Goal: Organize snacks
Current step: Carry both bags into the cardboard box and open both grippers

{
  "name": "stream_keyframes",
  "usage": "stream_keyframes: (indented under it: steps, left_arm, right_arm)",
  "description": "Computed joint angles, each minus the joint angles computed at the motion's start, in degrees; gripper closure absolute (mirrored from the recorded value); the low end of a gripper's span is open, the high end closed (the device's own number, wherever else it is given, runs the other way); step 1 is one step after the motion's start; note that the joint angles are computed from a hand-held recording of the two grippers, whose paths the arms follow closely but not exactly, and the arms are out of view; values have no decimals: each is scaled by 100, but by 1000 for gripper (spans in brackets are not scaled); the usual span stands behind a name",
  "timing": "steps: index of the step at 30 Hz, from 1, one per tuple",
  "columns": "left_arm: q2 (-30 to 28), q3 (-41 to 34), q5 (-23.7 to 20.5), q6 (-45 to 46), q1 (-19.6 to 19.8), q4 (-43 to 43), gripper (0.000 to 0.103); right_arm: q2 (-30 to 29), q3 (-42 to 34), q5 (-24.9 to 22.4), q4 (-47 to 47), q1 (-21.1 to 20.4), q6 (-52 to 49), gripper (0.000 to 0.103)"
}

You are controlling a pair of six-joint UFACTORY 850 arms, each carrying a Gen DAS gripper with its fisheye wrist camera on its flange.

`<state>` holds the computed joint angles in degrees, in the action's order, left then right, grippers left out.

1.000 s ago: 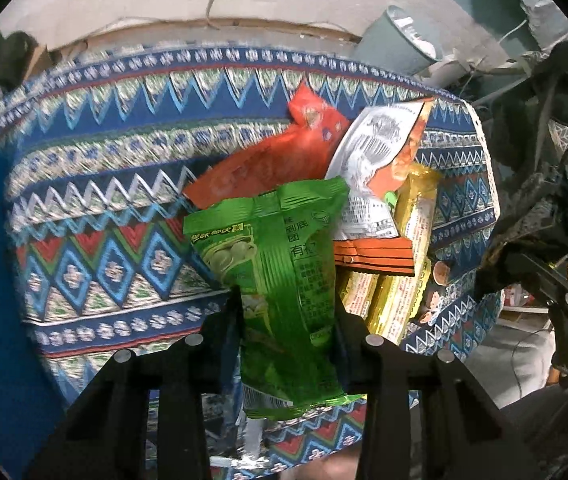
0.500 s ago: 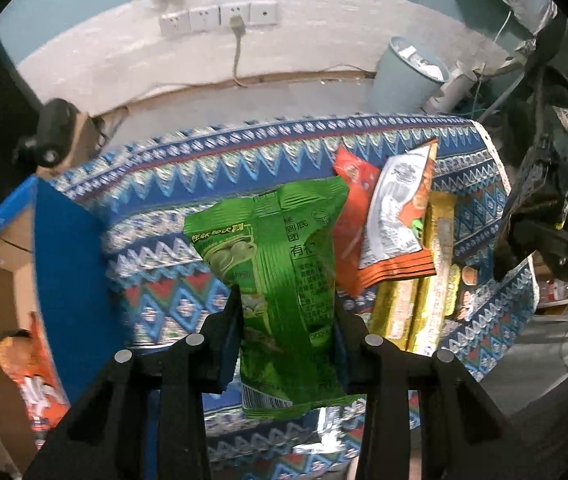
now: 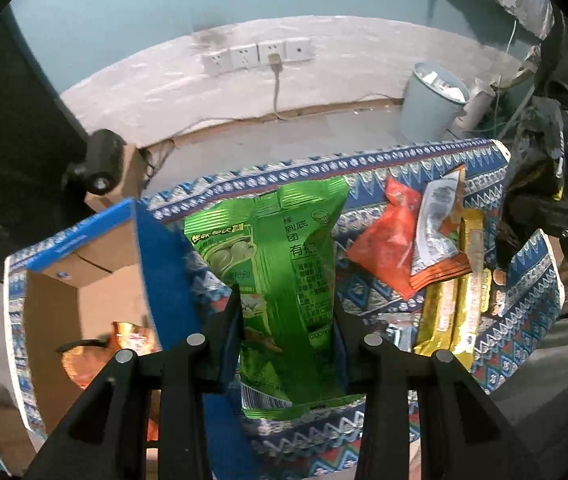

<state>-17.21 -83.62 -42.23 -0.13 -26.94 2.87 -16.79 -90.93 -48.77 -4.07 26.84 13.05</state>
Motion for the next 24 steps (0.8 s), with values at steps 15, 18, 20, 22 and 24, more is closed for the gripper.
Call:
stream_keyframes:
  steps: [15,18,20,22,24]
  left_arm:
    - [557,417,442,-193,339,591,65]
    - [632,473,479,-201,469,597,65]
    - [665,507,515,-212,544,606,65]
    - [713,566,552,-208,643,611,65]
    - [758,612,569,-203,726,612,65]
  right_arm:
    - [-692,-1145,-67,155,410,-138,43]
    - [-862,-1417,-135,230,489,-154,43]
    - [-1021,-1660,-197,181,556,-107,43]
    - [-1175,-1897,-250,210,613,-137,43]
    - [-1329,-2133,-307,279,653,-183,43]
